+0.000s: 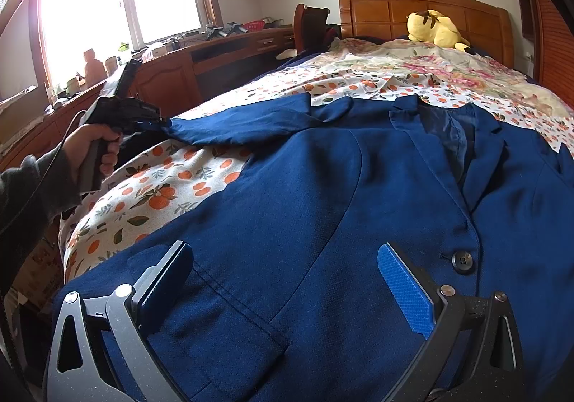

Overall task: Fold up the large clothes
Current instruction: 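Reach the left tool to the jacket sleeve cuff and close on it, then carry the sleeve across the jacket body with the left tool and open it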

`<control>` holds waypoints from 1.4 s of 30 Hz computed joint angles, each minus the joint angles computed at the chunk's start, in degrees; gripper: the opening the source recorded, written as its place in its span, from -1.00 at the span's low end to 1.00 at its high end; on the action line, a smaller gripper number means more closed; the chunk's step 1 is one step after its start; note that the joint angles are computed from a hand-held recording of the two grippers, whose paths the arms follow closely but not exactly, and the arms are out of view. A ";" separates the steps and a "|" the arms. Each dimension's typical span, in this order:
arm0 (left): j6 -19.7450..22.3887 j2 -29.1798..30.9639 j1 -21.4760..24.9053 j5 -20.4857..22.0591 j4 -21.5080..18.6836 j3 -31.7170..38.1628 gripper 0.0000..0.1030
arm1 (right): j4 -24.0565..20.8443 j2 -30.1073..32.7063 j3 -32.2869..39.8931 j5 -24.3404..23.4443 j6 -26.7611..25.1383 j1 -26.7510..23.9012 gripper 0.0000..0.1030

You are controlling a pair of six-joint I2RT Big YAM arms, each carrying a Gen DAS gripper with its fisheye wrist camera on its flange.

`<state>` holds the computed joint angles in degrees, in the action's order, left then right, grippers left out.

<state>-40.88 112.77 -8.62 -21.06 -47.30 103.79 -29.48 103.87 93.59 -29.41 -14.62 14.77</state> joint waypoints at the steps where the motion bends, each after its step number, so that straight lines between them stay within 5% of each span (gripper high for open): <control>1: 0.42 0.68 -0.11 -0.69 -1.05 1.36 -0.96 | 0.00 0.08 0.08 -0.06 0.03 0.01 0.99; 5: 4.09 2.06 -2.22 -5.69 -5.43 6.49 -0.98 | 0.37 0.19 0.05 -0.26 0.21 -0.04 0.99; 17: 14.70 -1.58 -13.68 -10.47 -4.25 10.72 -0.98 | 2.11 -2.03 -2.27 -2.24 0.23 -2.27 0.99; 27: 14.29 -1.94 -17.67 -10.43 -6.10 8.53 -0.96 | 4.56 -3.02 -4.78 -1.23 0.69 -2.46 0.99; 31: 14.01 -5.04 -18.53 -9.90 -1.73 3.57 -0.27 | 4.97 -3.10 -5.05 -0.80 0.62 -2.00 0.99; 38: 14.58 -11.08 -19.51 -13.11 7.11 -4.90 0.37 | 4.64 -2.90 -4.95 -0.92 0.12 -2.22 0.99; 42: 14.30 -12.24 -18.98 -15.73 8.72 -7.43 0.44 | 4.12 -2.99 -4.84 -1.25 -0.30 -2.75 0.99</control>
